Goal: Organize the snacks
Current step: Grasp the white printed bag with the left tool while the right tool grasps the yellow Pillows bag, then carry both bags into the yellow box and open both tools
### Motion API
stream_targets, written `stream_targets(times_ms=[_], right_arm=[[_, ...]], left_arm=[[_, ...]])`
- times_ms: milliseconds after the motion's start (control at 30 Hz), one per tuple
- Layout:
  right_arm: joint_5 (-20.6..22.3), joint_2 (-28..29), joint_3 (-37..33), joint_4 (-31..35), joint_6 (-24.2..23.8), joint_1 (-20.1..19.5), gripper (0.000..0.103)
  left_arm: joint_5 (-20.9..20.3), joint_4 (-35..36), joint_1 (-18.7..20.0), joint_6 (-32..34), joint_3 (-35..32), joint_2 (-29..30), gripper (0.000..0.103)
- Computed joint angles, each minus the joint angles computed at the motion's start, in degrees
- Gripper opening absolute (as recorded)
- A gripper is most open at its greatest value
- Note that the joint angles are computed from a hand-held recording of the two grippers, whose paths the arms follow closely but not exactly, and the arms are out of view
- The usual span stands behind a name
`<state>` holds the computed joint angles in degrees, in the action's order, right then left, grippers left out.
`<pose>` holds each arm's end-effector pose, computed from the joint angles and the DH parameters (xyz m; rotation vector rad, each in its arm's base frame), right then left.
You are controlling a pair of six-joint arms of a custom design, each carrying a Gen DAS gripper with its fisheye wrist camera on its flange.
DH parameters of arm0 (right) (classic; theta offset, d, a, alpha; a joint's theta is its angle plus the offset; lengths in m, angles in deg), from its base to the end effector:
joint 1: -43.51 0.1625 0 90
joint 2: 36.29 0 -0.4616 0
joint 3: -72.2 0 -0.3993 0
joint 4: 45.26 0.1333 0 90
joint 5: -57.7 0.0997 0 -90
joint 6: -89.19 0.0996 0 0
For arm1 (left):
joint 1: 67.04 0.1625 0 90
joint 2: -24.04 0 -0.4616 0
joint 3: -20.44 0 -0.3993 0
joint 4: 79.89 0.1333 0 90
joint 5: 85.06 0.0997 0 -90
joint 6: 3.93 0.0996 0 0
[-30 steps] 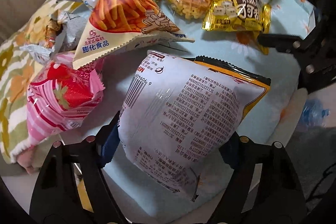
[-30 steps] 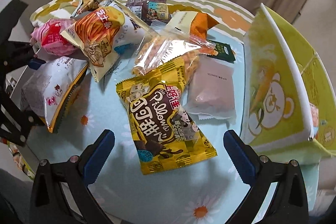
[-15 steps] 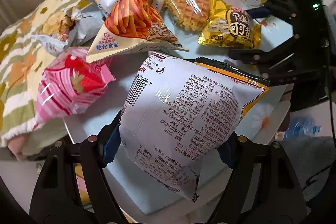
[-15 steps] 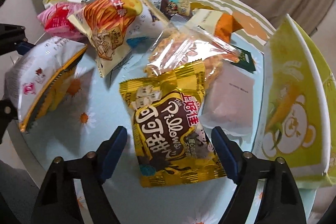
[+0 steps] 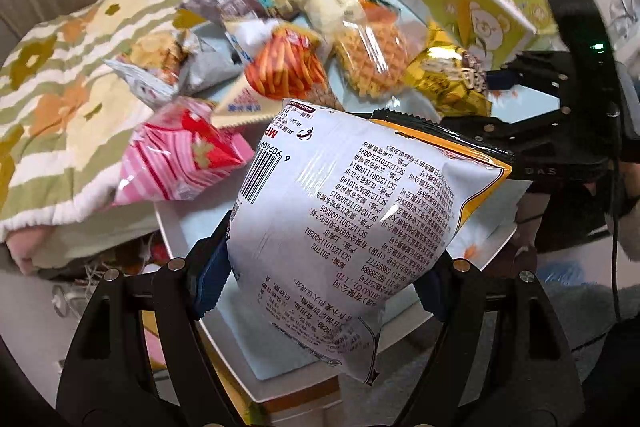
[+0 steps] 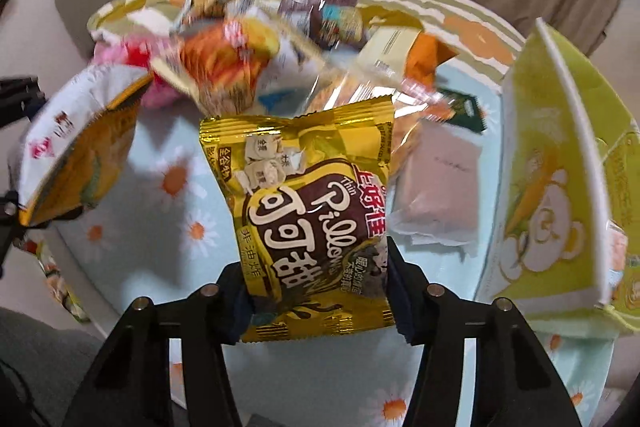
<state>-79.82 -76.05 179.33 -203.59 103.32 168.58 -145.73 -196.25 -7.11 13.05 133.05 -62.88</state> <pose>0.3991 -0.4643 0.0236 0.4196 -2.3181 0.4497 -0.0856 -0.5113 0.3647 1.0472 2.4156 -0.0938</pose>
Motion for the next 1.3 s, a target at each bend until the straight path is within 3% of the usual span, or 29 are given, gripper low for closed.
stream_targets(times_ms=[233,500,900,1133,1300], right_arm=[[-0.71,-4.47,-0.08,-0.36,4.6,2.71,0.052],[-3.47,-12.14,3.06,-4.0,4.77,3.35,0.052],[-3.58,-27.26,10.4,-8.62,-7.75,-3.08,0.052],[-0.64,-33.77,12.13,-7.93,-13.33,-8.24,0.052],[2.16,-34.81,12.68,-7.98,-14.43,-11.25,0.052]], left_arm=[[-0.82,-2.65,-2.22,0.88,-2.66,1.15,0.075],[-2.16,-8.68,-7.55,-1.17,-6.25,5.69,0.075],[-2.79,-22.0,-16.8,-12.04,-8.16,19.51,0.075],[-1.8,-22.16,-19.03,-18.74,-12.88,28.52,0.075],[-1.36,-19.15,-18.86,-21.29,-16.57,33.55,0.075]])
